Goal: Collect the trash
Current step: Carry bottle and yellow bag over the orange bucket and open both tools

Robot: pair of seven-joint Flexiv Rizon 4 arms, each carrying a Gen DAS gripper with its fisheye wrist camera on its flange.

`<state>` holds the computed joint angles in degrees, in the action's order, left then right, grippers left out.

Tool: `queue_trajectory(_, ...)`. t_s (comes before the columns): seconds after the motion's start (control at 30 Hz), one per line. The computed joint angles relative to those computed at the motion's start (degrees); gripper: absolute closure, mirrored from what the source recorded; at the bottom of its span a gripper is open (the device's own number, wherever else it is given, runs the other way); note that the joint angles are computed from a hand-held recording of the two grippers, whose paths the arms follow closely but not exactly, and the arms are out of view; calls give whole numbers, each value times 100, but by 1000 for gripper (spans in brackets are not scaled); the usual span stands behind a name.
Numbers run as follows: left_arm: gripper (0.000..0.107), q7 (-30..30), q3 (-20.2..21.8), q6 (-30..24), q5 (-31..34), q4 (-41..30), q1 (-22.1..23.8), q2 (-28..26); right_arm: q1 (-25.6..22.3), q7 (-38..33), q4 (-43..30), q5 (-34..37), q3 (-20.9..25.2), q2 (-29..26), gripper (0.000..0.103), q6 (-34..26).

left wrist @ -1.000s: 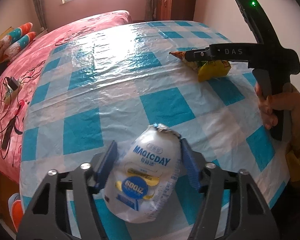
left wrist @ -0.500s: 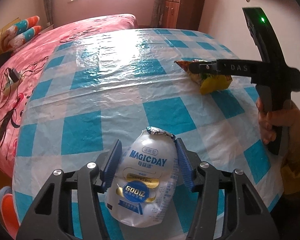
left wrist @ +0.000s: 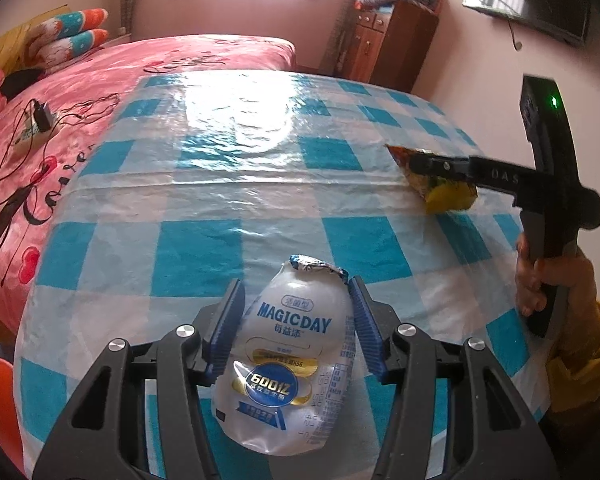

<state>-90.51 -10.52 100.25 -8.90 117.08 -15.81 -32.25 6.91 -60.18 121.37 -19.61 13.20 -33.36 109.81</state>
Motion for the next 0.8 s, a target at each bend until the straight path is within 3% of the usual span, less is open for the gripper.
queue_trajectory(0.13,52,-101,-184,235,41,157,244,44,369,-90,64,241,-309,100,61,15)
queue_trajectory(0.27,52,-214,-291,400,120,298,415,94,58,32,33,108,58,27,62,-44)
queue_trajectory(0.43,52,-385,-412,585,255,471,644,160,333,22,120,268,-136,136,62,52)
queue_trajectory(0.8,53,-735,-511,927,607,812,1028,335,1858,-503,324,1065,-1084,622,62,-83)
